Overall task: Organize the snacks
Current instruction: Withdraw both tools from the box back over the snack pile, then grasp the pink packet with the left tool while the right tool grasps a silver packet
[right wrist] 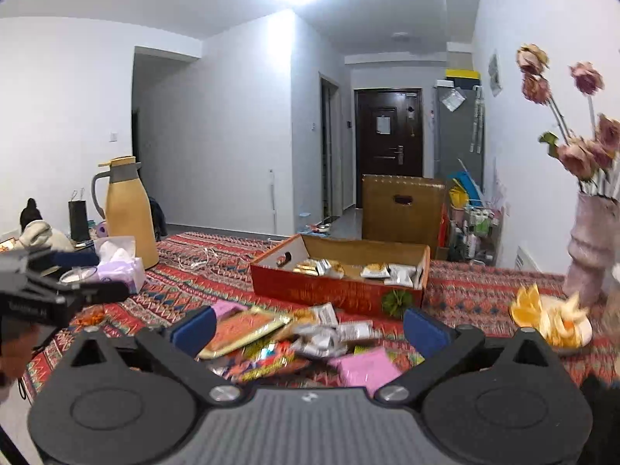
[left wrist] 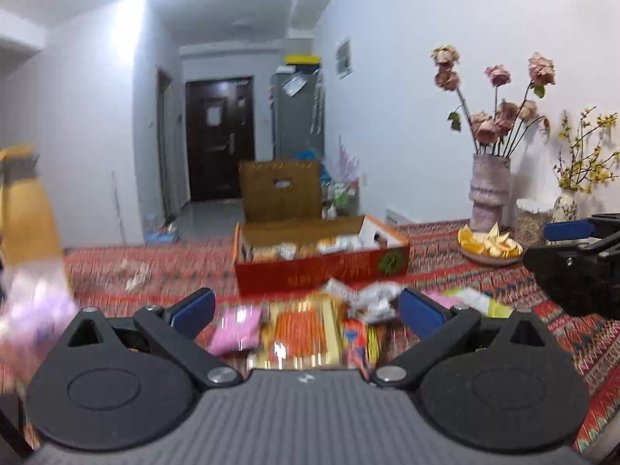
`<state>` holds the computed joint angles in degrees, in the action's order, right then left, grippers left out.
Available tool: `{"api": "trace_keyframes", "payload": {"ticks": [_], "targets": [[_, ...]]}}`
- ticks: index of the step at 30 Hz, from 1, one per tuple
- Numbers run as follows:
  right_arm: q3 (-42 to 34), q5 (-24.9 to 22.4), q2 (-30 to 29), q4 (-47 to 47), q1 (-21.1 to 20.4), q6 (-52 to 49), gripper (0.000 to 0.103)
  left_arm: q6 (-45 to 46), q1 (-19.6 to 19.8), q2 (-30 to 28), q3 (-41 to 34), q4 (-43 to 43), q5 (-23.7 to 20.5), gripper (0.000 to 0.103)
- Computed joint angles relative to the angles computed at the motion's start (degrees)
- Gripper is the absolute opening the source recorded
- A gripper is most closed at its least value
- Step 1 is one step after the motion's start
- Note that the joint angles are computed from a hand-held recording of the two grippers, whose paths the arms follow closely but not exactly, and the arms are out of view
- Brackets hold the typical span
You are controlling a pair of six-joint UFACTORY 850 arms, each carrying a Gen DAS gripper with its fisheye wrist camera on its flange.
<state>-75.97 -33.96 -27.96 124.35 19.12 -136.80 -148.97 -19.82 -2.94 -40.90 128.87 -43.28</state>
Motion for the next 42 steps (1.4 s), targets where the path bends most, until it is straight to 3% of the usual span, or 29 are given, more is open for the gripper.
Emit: {"api": "trace_keyframes", "payload": {"ticks": [6, 9, 12, 16, 27, 30, 42], "targets": [[10.26, 0.72, 3.75, 15.85, 2.19, -11.8, 0.103, -4.43, -1.15, 1.46, 5.03, -2.9, 1.15, 0.103], [13.29, 0.6, 3.79, 16.03, 2.7, -10.53, 0.103, -5.13, -0.87, 1.3, 6.36, -5.64, 3.32, 0.103], [14.32, 3.5, 3.37, 13.58, 3.06, -6.94, 0.103, -6.77, -0.24, 1.38, 7.47, -6.18, 5.07, 0.103], [15.32, 6.44, 3.06, 17.99, 4.22, -11.4, 0.103, -7.41, 0.18, 1.35, 7.94, -5.71, 5.19, 0.103], [11.26, 8.26, 0.44, 15.08, 4.23, -6.48, 0.103, -9.09, 2.55, -2.47, 4.32, -2.11, 8.44, 0.103], [9.32, 8.59, -0.86, 12.37, 4.06, -2.44, 0.103, -7.97, 3.16, -3.64, 3.08, -3.52, 7.07, 0.103], [-2.58, 11.49, -6.98, 10.76, 5.27, -2.94, 0.103, -10.05, 13.69, -9.12, -6.63, 14.87, 12.94, 0.103]]}}
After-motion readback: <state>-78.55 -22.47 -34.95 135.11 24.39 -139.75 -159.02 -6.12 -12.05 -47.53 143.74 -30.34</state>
